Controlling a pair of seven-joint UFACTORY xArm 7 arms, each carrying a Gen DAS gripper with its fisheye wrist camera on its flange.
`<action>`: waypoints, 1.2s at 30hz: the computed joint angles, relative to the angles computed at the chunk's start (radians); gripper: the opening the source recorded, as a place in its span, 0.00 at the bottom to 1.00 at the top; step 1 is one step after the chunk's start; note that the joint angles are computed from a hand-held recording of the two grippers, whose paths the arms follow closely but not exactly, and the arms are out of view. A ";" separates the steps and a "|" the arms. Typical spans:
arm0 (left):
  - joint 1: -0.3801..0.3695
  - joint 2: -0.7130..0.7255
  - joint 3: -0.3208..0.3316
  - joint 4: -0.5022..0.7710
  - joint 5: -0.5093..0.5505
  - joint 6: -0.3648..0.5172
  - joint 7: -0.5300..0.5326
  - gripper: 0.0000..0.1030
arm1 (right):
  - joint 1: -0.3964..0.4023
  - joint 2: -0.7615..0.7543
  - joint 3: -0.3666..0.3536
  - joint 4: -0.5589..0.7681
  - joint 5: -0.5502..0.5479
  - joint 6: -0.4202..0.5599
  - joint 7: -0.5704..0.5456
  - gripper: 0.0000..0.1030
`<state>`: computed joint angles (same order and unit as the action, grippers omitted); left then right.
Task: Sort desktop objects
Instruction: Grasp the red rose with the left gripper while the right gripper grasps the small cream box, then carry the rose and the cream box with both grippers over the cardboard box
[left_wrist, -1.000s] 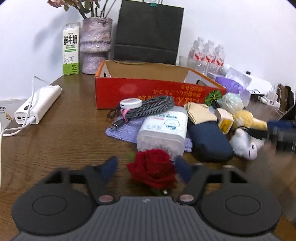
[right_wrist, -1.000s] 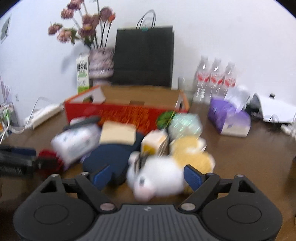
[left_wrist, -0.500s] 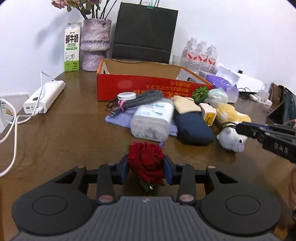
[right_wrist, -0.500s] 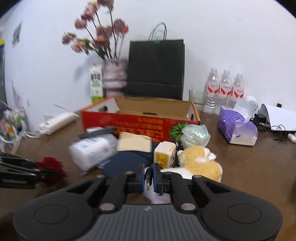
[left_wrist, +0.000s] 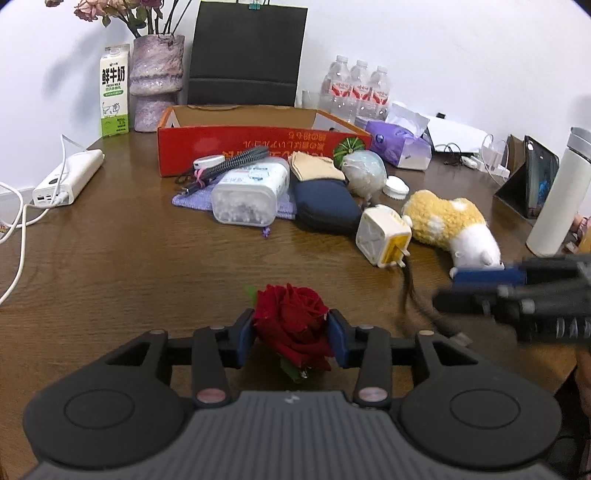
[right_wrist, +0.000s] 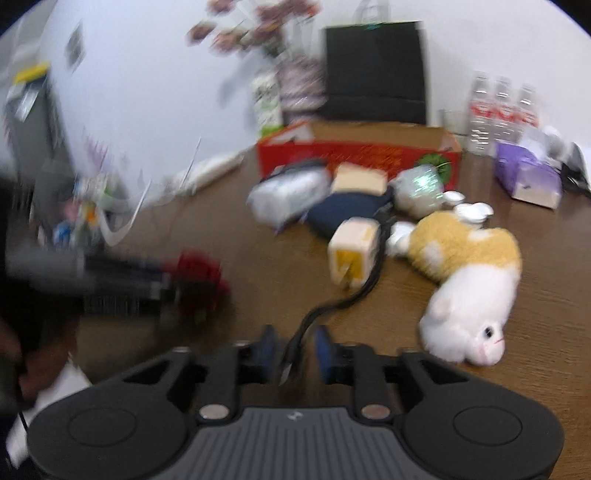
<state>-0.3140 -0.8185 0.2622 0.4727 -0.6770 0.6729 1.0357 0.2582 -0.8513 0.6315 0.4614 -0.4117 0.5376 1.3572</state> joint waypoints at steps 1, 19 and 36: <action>-0.006 0.007 -0.001 0.002 -0.008 -0.009 0.001 0.42 | -0.032 -0.001 0.015 0.007 -0.015 0.008 0.013 0.51; -0.041 0.088 -0.025 0.024 -0.048 -0.118 0.006 0.37 | -0.310 0.295 0.097 0.149 -0.389 -0.078 0.208 0.30; -0.077 0.316 0.047 0.439 -0.107 0.050 -0.087 0.37 | -0.263 0.207 -0.068 0.243 -0.403 -0.159 0.038 0.30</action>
